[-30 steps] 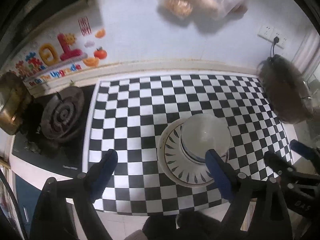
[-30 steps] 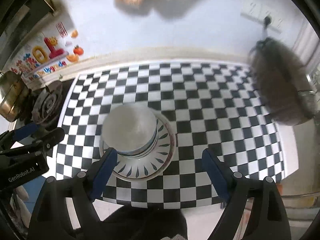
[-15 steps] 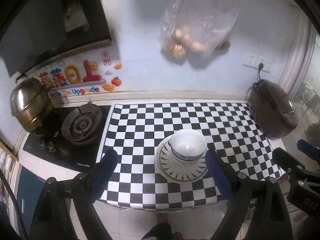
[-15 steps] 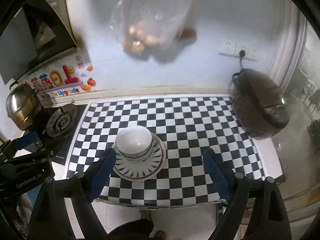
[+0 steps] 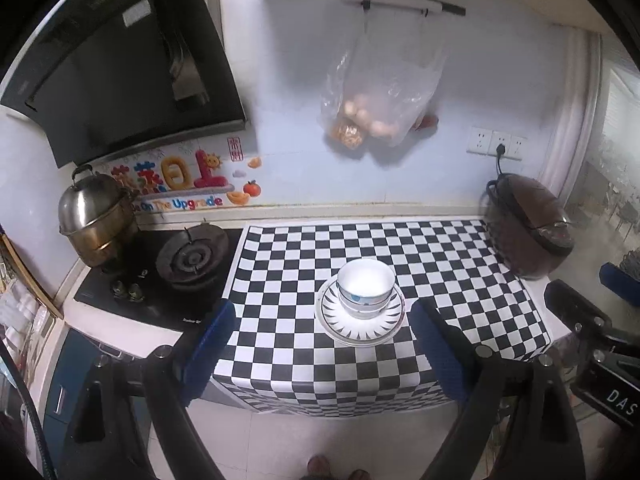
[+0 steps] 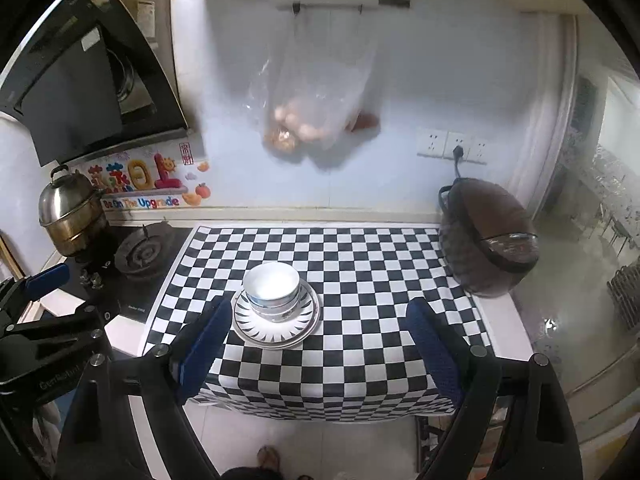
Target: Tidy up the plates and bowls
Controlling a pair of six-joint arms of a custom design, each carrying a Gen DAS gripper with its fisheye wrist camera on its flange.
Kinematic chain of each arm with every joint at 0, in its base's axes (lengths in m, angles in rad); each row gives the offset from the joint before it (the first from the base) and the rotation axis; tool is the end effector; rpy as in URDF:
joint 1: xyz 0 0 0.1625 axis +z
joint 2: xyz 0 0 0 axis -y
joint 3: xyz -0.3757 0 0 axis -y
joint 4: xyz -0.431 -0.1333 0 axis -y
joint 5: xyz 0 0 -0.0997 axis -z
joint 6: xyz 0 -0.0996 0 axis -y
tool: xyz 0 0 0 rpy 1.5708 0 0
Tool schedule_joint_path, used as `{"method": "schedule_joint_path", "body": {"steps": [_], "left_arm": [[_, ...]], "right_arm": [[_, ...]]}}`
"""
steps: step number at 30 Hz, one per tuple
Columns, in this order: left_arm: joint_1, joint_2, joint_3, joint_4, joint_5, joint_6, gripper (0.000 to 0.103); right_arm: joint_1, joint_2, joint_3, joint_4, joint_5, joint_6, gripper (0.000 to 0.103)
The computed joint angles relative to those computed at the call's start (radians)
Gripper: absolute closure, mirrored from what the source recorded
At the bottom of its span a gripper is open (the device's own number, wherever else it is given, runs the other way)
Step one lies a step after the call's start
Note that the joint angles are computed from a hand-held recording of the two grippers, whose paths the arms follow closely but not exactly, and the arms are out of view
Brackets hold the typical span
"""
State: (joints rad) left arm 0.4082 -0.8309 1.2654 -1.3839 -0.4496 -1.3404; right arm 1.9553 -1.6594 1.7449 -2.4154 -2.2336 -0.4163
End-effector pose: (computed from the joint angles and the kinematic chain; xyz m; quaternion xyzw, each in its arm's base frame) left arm -0.5541 -0.4826 0.1653 0.0903 0.8176 -0.3994 0.4047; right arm 0.2628 -0.4574 0.5116 0.2313 -0.8558 0.3455 0.3077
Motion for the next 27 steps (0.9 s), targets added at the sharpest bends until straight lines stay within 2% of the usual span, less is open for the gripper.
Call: {"method": "schedule_joint_path", "body": {"steps": [3,11,27], "left_arm": [[-0.020,-0.012,0.009,0.018,0.009,-0.021,0.014],[-0.040,-0.046,0.048,0.003,0.007,0.010,0.014],[-0.043,-0.085,0.091,-0.049,0.005,0.061,0.014]], "right_arm": [[0.018,-0.019,0.008,-0.004,-0.016,0.010,0.012],[0.049,-0.041,0.026,-0.006,-0.042,0.056,0.012],[0.078,-0.042,0.037,-0.017,-0.092,0.093,0.012]]}}
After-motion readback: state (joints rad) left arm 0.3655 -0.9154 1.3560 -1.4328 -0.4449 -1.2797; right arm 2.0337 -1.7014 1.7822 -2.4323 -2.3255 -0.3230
